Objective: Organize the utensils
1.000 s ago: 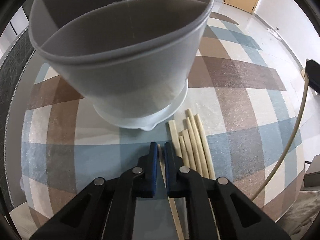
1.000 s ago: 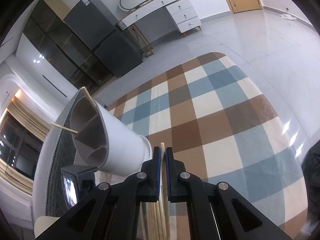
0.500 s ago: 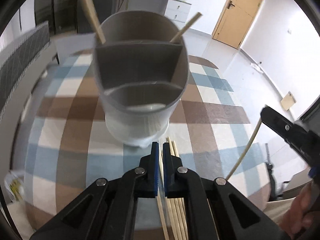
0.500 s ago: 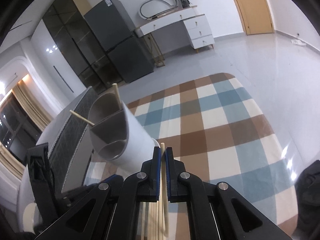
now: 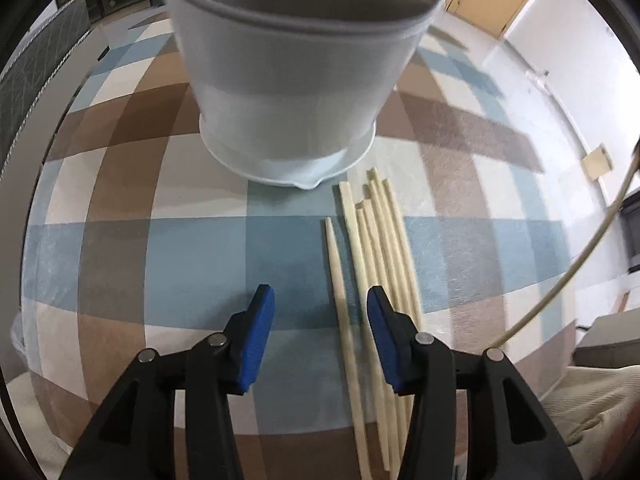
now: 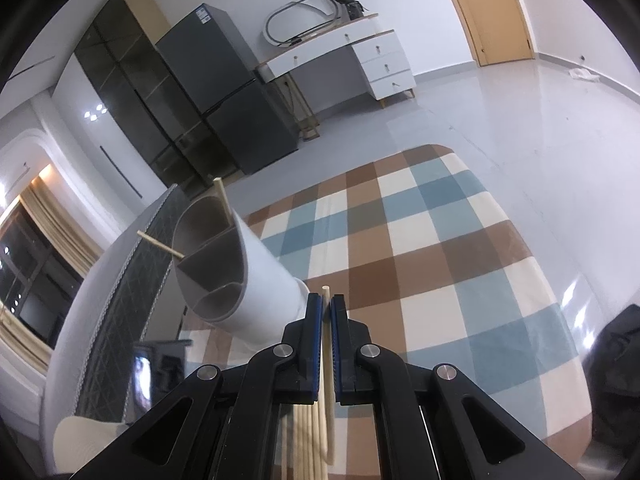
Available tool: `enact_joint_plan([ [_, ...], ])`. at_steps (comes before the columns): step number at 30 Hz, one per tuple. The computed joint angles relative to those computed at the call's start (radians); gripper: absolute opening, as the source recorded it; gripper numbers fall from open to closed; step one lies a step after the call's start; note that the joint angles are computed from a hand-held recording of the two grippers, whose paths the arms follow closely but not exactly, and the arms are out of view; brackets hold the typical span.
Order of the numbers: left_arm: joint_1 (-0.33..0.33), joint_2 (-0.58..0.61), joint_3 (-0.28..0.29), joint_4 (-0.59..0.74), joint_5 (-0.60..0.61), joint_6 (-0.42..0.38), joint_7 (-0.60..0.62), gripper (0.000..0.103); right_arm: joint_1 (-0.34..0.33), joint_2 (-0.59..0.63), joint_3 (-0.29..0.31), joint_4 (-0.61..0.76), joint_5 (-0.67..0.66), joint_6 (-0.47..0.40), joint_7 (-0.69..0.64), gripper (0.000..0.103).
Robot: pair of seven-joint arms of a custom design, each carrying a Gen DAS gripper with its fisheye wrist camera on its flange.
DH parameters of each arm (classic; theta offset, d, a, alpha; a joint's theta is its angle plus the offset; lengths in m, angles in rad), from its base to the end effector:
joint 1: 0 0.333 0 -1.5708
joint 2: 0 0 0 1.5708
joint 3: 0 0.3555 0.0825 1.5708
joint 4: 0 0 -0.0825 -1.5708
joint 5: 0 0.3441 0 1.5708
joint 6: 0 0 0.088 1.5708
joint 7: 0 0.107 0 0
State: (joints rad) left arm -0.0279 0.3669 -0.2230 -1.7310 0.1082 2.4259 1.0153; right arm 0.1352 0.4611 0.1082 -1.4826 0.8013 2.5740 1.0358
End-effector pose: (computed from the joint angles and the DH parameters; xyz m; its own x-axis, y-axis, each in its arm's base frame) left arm 0.6443 -0.1440 0.4656 0.2330 -0.9588 0.1625 -0.9177 -0.2721 -0.2895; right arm 0.7002 0.1436 0.5277 0.3404 -0.8312 -0.4396 -0.7718 0.0200 -0.6356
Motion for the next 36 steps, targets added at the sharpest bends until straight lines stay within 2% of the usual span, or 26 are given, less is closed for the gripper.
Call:
enact_joint_plan([
  [4, -0.044, 0.025, 0.028, 0.039, 0.100, -0.041, -0.041, 0.047, -0.002, 0.018, -0.006, 0.027, -0.007, -0.023, 0.037, 0.004],
  [6, -0.044, 0.043, 0.025, 0.070, 0.100, -0.059, -0.049, 0.047, -0.003, 0.028, -0.008, 0.041, -0.014, -0.033, 0.050, 0.004],
  [10, -0.071, 0.088, 0.037, 0.154, 0.157, -0.136, -0.057, 0.042, -0.005, 0.043, -0.009, 0.065, -0.028, -0.051, 0.069, 0.004],
  [15, -0.049, 0.116, 0.019, 0.190, 0.120, -0.138, -0.048, 0.040, -0.008, 0.055, -0.009, 0.083, -0.039, -0.067, 0.086, 0.004],
  [16, -0.028, 0.107, 0.004, 0.174, 0.079, -0.117, -0.039, 0.040, -0.009, 0.059, -0.011, 0.088, -0.042, -0.072, 0.094, 0.004],
  [18, 0.020, 0.066, -0.019, 0.101, -0.002, -0.018, -0.019, 0.040, -0.009, 0.065, -0.013, 0.098, -0.048, -0.078, 0.109, 0.004],
  [20, 0.017, 0.023, 0.001, 0.038, 0.010, 0.057, -0.050, 0.040, -0.012, 0.071, -0.013, 0.107, -0.050, -0.083, 0.124, 0.004],
  [21, 0.007, 0.013, 0.015, 0.026, 0.036, 0.065, -0.067, 0.040, -0.012, 0.073, -0.013, 0.112, -0.052, -0.086, 0.129, 0.004],
  [23, 0.010, 0.013, 0.021, 0.017, 0.049, 0.057, -0.072, 0.040, -0.013, 0.073, -0.010, 0.112, -0.053, -0.085, 0.131, 0.004],
  [27, 0.059, 0.022, -0.014, 0.004, -0.057, 0.041, -0.026, 0.040, -0.011, 0.071, -0.005, 0.110, -0.054, -0.078, 0.120, 0.004],
  [28, 0.048, 0.019, -0.006, -0.001, -0.038, 0.052, -0.032, 0.040, -0.010, 0.069, -0.004, 0.106, -0.054, -0.072, 0.114, 0.004],
  [29, 0.041, 0.029, -0.003, 0.020, -0.026, 0.021, -0.025, 0.040, -0.009, 0.068, -0.005, 0.104, -0.055, -0.068, 0.111, 0.004],
  [36, -0.026, 0.056, 0.023, 0.072, 0.089, -0.049, -0.049, 0.041, -0.011, 0.071, -0.009, 0.107, -0.057, -0.072, 0.131, 0.004],
])
